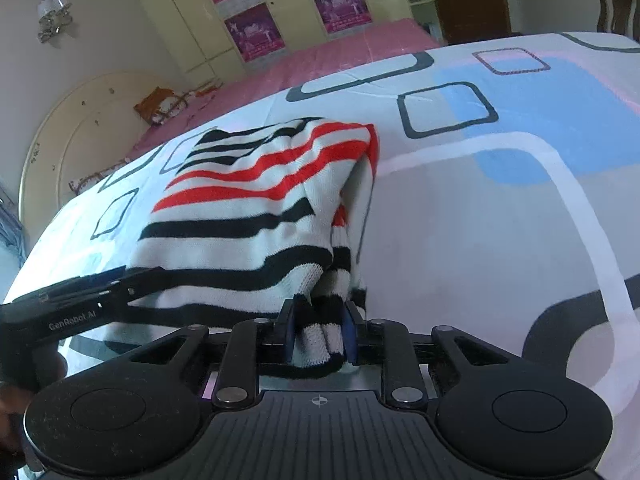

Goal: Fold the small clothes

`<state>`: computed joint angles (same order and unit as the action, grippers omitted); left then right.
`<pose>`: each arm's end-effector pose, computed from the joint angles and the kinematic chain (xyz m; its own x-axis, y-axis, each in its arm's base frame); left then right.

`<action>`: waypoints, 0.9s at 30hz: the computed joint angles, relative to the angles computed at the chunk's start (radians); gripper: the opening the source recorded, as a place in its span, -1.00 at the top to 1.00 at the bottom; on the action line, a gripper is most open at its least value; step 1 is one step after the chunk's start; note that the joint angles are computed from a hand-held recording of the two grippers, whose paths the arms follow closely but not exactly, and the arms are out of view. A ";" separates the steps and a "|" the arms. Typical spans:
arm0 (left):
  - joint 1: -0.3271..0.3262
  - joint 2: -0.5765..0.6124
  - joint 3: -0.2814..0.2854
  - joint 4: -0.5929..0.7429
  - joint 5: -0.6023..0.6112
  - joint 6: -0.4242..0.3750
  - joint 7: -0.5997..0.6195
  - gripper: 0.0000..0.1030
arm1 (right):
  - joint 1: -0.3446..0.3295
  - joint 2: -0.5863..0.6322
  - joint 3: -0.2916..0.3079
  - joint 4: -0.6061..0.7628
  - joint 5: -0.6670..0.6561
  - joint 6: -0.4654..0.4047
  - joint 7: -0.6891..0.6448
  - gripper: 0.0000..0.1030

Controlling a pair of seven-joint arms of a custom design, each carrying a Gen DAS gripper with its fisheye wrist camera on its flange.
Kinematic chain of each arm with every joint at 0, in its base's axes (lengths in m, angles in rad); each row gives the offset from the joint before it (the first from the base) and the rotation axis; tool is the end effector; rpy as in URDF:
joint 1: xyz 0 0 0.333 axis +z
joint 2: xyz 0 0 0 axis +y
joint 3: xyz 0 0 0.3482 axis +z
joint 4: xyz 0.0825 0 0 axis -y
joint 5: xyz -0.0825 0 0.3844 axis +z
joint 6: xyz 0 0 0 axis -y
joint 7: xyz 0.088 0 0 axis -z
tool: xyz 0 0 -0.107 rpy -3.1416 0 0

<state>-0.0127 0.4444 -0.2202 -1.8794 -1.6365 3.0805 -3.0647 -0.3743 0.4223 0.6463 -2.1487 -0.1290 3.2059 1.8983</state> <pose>0.6420 -0.0555 0.3270 -0.2598 -0.9573 0.1265 -0.6706 0.0847 -0.7369 0.6111 0.1492 0.3549 0.0671 -0.9254 -0.3730 -0.8028 0.1719 -0.5709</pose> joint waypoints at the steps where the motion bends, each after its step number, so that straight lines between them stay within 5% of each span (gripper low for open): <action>1: 0.001 0.000 0.000 -0.002 0.007 -0.005 -0.006 -0.20 | -0.006 0.000 0.003 -0.007 0.005 0.008 0.006 0.67; 7: 0.031 -0.017 -0.013 -0.027 0.200 -0.040 -0.202 -0.17 | -0.109 0.034 0.100 -0.002 0.015 -0.018 0.003 0.66; 9: 0.066 -0.020 -0.045 -0.013 0.183 -0.045 -0.182 -0.13 | -0.133 0.034 0.129 0.010 0.018 -0.015 -0.009 0.64; 13: 0.083 -0.005 -0.064 0.040 0.157 -0.050 -0.141 -0.13 | -0.027 0.037 0.019 0.079 0.003 0.021 0.021 0.03; 27: 0.025 0.210 -0.012 0.275 0.578 0.009 -0.542 0.10 | 0.149 0.332 -0.108 0.557 0.154 -0.209 -0.019 0.06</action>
<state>0.0123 0.6544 -0.2319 -1.6047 -1.0582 3.0896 -3.6063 -0.2254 0.7544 0.5379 -1.5915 0.0254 2.9964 1.8794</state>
